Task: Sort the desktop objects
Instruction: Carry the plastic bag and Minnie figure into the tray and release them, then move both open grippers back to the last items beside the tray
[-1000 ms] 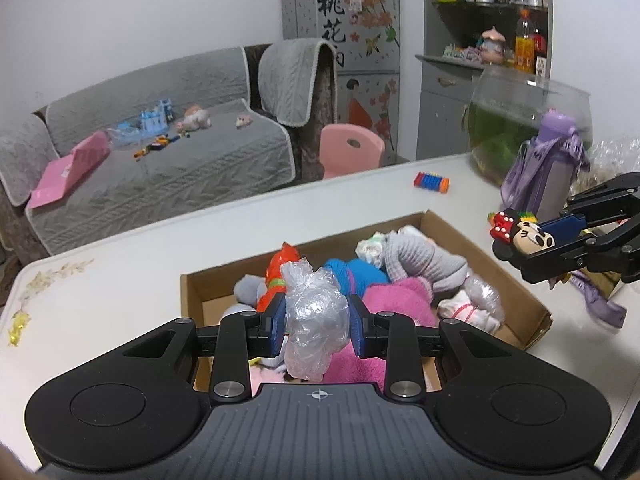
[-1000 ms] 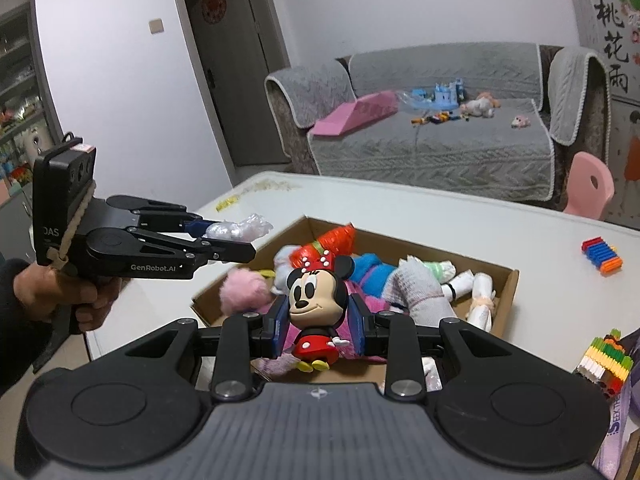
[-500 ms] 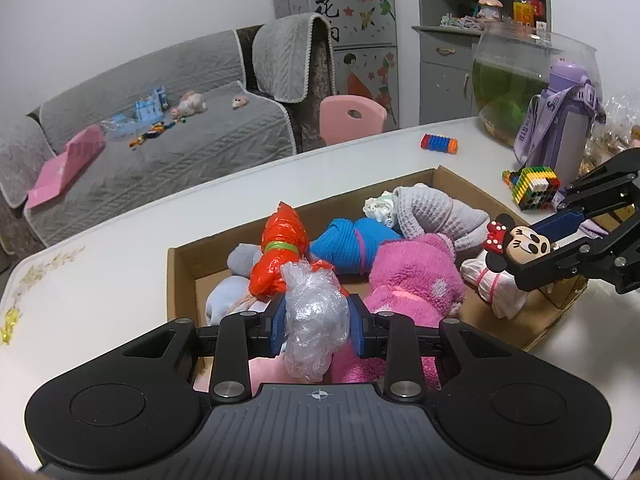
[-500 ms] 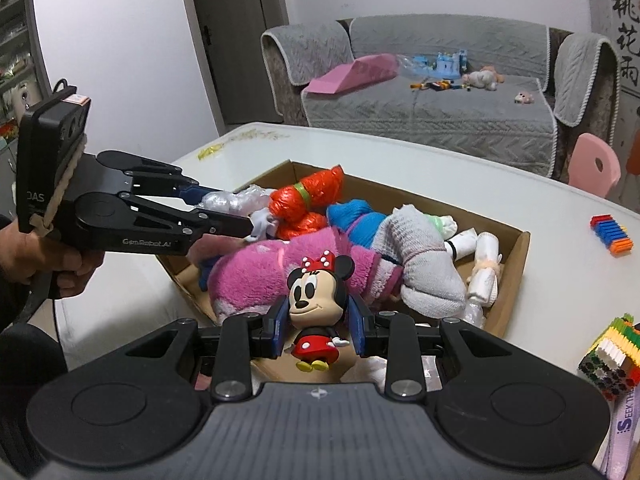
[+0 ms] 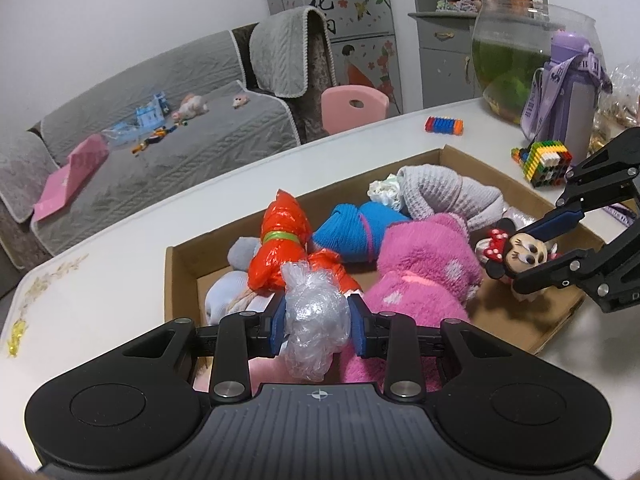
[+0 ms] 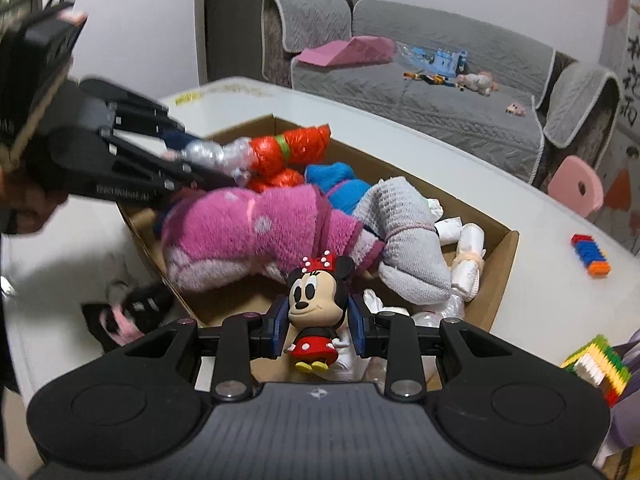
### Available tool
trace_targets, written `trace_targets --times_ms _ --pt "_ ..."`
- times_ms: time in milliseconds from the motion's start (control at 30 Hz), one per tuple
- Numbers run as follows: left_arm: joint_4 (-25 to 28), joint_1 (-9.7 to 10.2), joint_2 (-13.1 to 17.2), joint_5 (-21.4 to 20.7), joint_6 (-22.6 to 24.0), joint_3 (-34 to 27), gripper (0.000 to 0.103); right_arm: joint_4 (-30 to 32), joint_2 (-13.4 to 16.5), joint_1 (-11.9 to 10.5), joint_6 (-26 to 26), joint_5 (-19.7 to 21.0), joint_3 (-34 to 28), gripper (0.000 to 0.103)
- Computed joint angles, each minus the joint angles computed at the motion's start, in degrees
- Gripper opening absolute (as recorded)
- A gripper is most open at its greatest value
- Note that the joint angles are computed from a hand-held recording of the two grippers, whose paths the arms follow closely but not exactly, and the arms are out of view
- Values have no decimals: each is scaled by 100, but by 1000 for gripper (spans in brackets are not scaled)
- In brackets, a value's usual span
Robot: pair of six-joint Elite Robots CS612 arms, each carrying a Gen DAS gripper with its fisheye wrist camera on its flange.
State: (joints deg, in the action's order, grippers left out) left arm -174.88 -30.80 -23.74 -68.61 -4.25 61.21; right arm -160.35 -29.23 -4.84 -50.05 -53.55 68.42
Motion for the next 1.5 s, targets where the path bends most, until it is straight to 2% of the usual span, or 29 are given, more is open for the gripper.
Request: trace_targets --times_ms 233,300,400,567,733,933,1000,1067,1167,1333,1500 --pt "-26 -14 -17 104 2 49 48 -362 -62 -14 3 31 165 33" --pt "-120 -33 -24 216 34 89 61 -426 -99 -36 46 93 220 33" --pt "-264 -61 -43 406 19 161 74 -528 -155 -69 105 185 318 34" --pt "-617 -112 -193 508 114 487 88 -681 -295 -115 96 329 559 36" --pt "-777 -191 -328 644 270 793 90 -815 -425 -172 183 664 840 42" --pt "-1012 -282 -504 706 400 1219 92 -1039 -579 -181 146 834 1210 50" --pt "-1188 -317 -582 719 482 1437 98 -1139 -633 -195 153 908 1355 57" --pt "-1329 -350 -642 767 557 1637 100 -1203 -681 -206 176 986 1494 60" --pt "-1312 -353 -719 631 463 1848 100 -1231 -702 -204 261 1116 1628 64" --pt "-1236 -360 -754 461 259 2018 100 -1368 -654 -106 473 1096 1748 73" --pt "-1196 -368 -782 166 341 2155 102 -1757 -554 -25 874 986 1804 82"
